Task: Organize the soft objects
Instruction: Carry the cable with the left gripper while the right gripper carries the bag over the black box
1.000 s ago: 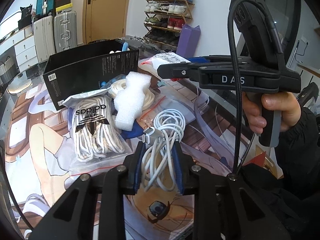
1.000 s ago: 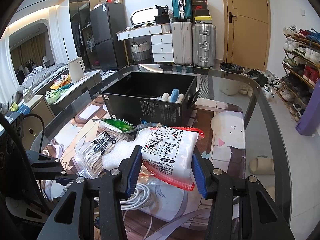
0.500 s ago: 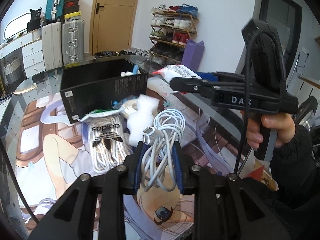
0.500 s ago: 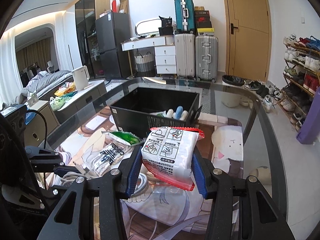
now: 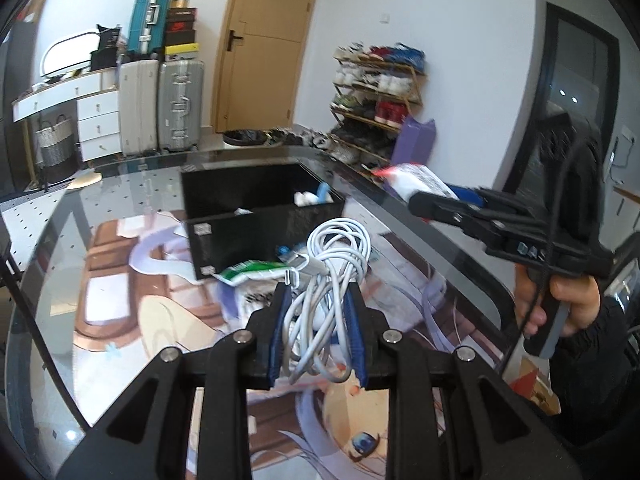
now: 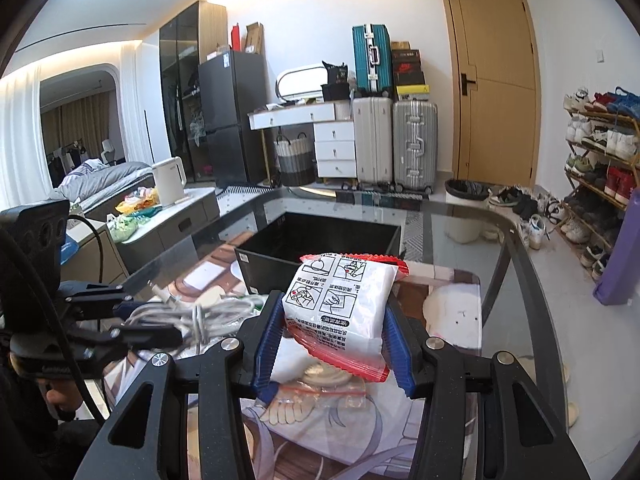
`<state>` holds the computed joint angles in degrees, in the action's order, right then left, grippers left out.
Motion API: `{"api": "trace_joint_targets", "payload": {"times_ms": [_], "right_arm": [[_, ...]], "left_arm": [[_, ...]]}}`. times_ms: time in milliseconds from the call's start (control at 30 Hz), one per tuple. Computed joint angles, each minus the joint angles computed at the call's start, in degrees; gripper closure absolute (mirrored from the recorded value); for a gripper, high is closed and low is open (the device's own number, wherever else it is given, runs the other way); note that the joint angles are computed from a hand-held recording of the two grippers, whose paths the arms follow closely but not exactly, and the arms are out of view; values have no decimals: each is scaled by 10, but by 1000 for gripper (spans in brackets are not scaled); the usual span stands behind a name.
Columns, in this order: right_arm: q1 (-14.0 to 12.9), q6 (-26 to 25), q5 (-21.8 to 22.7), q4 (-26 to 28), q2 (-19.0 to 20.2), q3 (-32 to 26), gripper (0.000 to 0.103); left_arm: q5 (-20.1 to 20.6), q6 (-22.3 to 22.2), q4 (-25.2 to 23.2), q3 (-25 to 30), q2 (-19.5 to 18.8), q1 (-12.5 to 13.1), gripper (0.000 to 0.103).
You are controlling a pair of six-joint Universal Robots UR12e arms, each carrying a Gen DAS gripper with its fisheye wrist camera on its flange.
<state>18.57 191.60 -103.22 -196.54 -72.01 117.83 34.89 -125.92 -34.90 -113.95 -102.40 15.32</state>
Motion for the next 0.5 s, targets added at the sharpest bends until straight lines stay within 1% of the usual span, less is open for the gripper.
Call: {"api": "trace_joint_targets", "payload": {"times_ms": [100, 133, 400, 500], "right_arm": [[2, 0, 0, -7, 0, -1, 55], [3, -1, -1, -8, -1, -1, 55], [-1, -13, 9, -10, 1, -18, 55], [-4, -15, 16, -10, 4, -25, 55]], "left_arm": [[-4, -42, 41, 3, -8, 1, 78], [-4, -63, 61, 5, -12, 1, 78], [2, -152, 147, 21, -34, -9, 78], [6, -196, 187, 26, -43, -13, 78]]}}
